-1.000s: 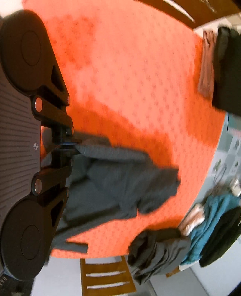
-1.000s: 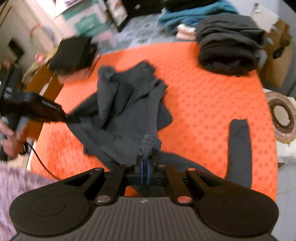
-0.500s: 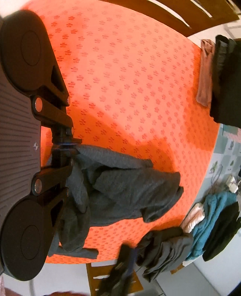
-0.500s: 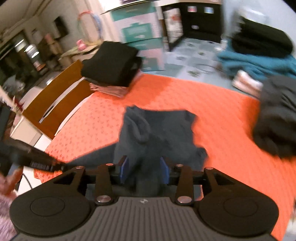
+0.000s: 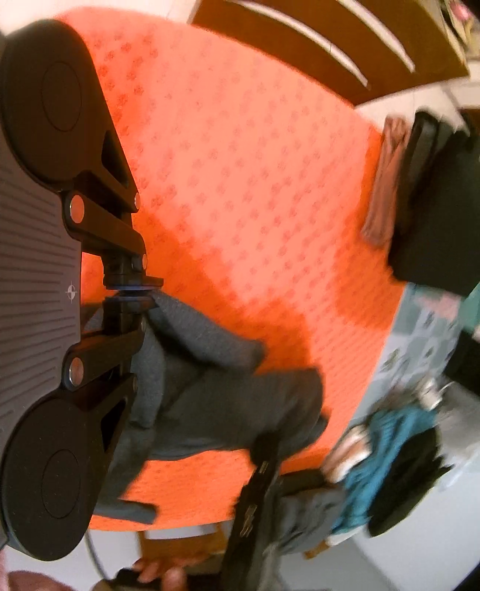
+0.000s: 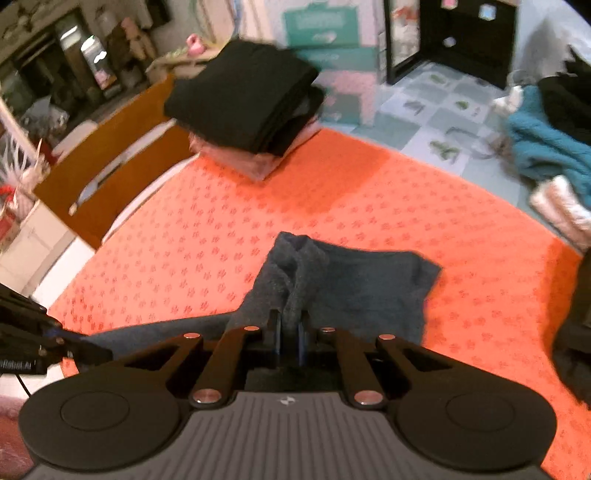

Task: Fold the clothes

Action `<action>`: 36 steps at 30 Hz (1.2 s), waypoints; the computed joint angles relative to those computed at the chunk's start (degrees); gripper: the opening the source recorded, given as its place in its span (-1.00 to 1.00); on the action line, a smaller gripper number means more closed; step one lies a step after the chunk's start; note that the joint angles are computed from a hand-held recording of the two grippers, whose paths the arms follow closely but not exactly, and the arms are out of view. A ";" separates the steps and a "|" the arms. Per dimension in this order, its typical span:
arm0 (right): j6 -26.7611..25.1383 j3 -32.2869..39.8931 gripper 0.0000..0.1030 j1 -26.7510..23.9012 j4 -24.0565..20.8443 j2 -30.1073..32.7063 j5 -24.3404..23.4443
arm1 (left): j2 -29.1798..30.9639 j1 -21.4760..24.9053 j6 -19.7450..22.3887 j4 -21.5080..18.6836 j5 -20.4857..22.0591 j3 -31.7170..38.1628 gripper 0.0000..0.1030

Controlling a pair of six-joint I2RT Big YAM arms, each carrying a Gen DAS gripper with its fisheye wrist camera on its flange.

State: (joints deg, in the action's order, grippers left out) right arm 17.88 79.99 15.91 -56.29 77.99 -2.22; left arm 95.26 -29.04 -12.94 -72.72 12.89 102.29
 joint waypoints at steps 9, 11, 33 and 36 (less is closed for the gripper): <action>0.44 4.96 -0.84 -3.12 1.18 -3.37 5.90 | -3.81 5.92 -7.52 1.68 -5.09 2.83 -0.90; 0.00 7.02 -0.84 -3.35 2.08 -1.96 6.38 | -4.74 7.36 -8.83 1.57 -6.47 2.96 -0.90; -5.33 35.38 -0.67 1.99 -0.38 26.88 4.39 | -12.08 15.53 -16.00 -0.82 -16.85 -10.16 -0.47; -4.80 32.26 -0.51 1.59 -0.70 24.40 2.59 | -12.17 14.98 -12.73 0.33 -14.57 -10.11 -0.33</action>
